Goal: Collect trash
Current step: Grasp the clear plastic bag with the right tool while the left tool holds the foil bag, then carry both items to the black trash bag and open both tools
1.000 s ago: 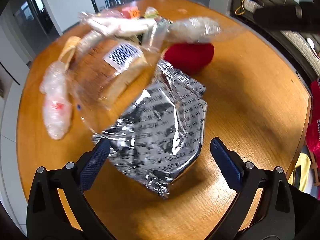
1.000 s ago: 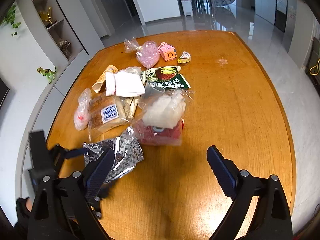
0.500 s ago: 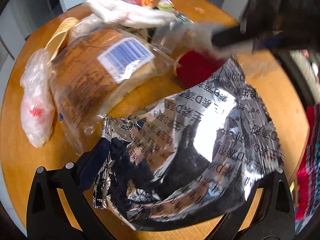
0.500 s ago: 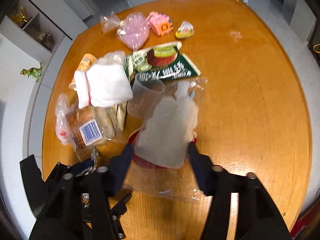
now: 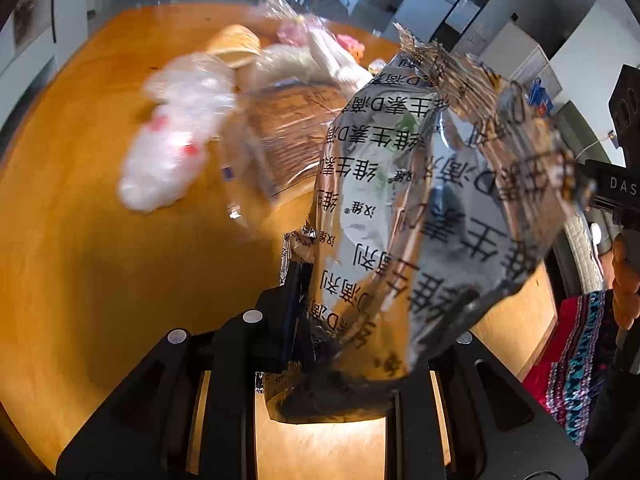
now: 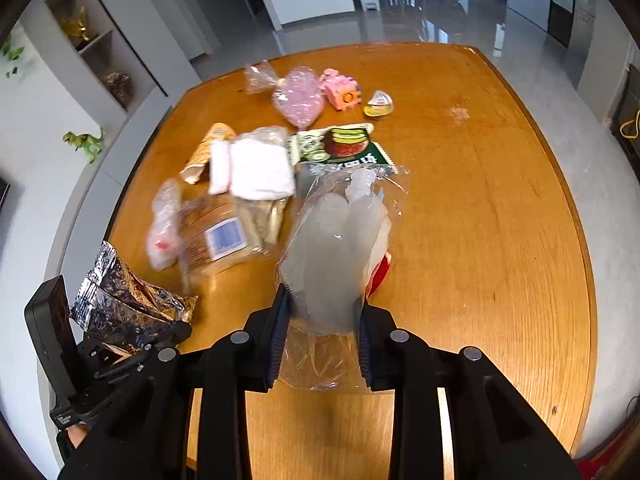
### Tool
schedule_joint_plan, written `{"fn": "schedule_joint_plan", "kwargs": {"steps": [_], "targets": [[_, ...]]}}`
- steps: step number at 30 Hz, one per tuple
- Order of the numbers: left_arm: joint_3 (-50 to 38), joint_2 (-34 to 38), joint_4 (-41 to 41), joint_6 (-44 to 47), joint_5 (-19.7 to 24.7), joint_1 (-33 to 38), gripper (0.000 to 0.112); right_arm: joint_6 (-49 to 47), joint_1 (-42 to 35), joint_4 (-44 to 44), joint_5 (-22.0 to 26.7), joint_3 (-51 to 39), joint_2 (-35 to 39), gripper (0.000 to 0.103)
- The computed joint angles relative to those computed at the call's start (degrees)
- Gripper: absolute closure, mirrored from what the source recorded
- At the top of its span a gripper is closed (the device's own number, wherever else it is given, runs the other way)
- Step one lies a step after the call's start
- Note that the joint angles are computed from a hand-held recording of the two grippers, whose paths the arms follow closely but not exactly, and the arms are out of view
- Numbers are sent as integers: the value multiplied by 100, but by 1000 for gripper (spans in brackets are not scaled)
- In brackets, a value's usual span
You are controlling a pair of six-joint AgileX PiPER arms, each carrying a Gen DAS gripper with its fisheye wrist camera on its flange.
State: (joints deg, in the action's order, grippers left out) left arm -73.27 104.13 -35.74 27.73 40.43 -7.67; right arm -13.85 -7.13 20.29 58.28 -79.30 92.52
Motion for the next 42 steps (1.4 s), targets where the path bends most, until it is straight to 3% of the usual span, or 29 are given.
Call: {"fn": "schedule_joint_plan", "kwargs": {"steps": [3, 9, 15, 19, 25, 32, 33, 34, 35, 36, 40, 42], "targets": [[154, -220, -63, 95, -81, 119, 93, -67, 214, 60, -61, 376, -436, 71], [1544, -1488, -398, 739, -351, 725, 93, 5, 1111, 251, -175, 991, -1176, 71], [2709, -2759, -639, 1530, 93, 2356, 93, 521, 2809, 177, -450, 1188, -1300, 71], [3334, -3244, -867, 2678, 700, 4296, 93, 962, 4285, 68, -818, 1049, -886, 71], [3560, -2829, -693, 4283, 1255, 7511, 93, 972, 5848, 274, -1134, 421, 223, 71], [2922, -1286, -436, 4760, 933, 9488, 93, 832, 6993, 496, -894, -1195, 1864, 69], [2819, -1098, -418, 4734, 856, 9616, 91, 816, 7068, 530, -863, -1485, 2120, 61], [2597, -898, -305, 4573, 869, 9764, 84, 903, 7180, 407, -842, -1783, 2353, 44], [2453, -895, -162, 4250, 940, 9814, 43, 1130, 7327, 54, -871, -2097, 2599, 37], [2371, -775, -135, 4019, 810, 9880, 18, 1443, 7438, -340, -914, -2303, 2751, 30], [2683, -1052, -166, 3870, 448, 9980, 15, 1424, 7395, -55, -943, -2346, 2844, 30], [2534, -802, -169, 3921, 325, 9994, 15, 1432, 7384, -61, -962, -2294, 2781, 30]]}}
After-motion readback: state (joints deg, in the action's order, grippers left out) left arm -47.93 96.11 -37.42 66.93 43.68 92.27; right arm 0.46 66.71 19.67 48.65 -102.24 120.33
